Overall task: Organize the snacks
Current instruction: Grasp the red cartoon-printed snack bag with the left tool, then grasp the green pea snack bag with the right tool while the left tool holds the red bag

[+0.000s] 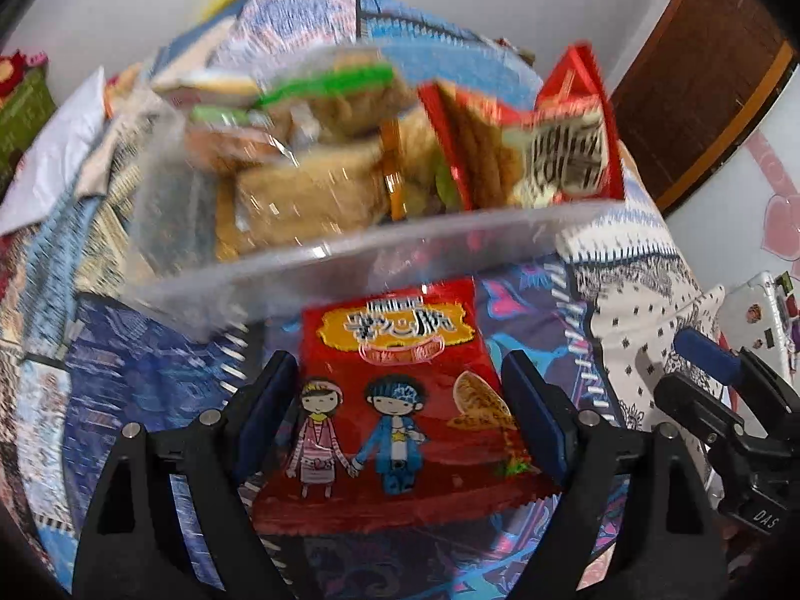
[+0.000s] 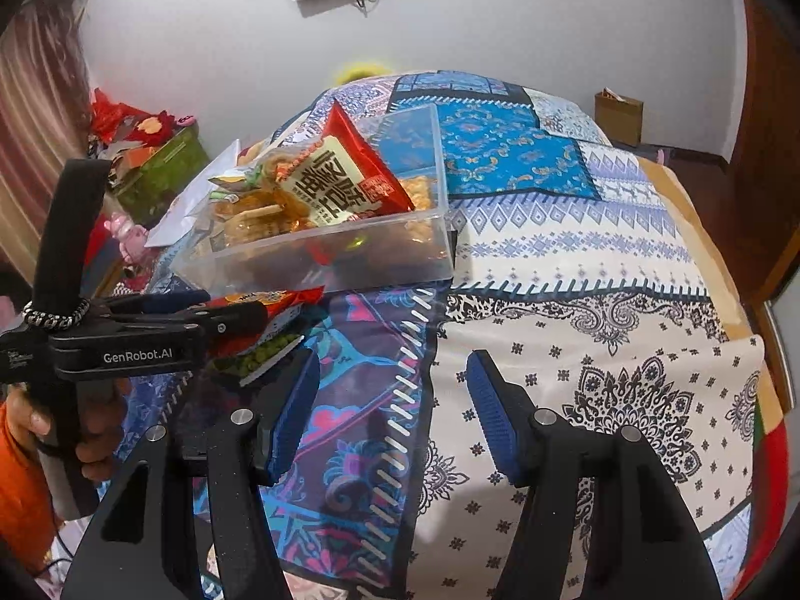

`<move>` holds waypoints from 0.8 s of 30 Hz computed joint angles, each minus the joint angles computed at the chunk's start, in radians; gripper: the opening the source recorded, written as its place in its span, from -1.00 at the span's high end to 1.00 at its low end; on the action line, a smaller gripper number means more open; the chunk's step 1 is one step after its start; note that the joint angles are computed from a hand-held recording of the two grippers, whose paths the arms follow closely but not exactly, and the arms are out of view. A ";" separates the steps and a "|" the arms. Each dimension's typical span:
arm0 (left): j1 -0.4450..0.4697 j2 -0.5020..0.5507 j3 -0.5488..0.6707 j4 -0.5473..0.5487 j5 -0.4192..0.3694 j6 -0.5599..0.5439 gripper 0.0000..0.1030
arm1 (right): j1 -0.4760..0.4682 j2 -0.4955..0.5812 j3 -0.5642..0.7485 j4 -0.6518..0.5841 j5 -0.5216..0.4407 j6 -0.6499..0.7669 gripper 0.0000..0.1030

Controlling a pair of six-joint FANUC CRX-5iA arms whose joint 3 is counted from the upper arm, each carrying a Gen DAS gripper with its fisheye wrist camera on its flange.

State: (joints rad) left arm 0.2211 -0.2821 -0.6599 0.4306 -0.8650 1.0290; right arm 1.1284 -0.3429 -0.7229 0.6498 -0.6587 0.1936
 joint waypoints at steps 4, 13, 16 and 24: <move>-0.007 0.004 -0.017 0.002 0.030 0.002 -0.61 | 0.003 0.001 -0.003 -0.002 0.004 -0.003 -0.12; 0.061 -0.139 -0.116 0.078 0.026 -0.126 -0.33 | 0.009 0.022 0.020 -0.021 -0.004 0.024 -0.12; 0.108 -0.218 -0.155 0.096 0.017 -0.165 -0.33 | 0.013 0.048 0.046 -0.041 -0.003 0.055 -0.12; 0.300 -0.385 -0.243 0.165 -0.050 -0.321 -0.33 | 0.022 0.149 0.147 -0.132 0.011 0.190 -0.12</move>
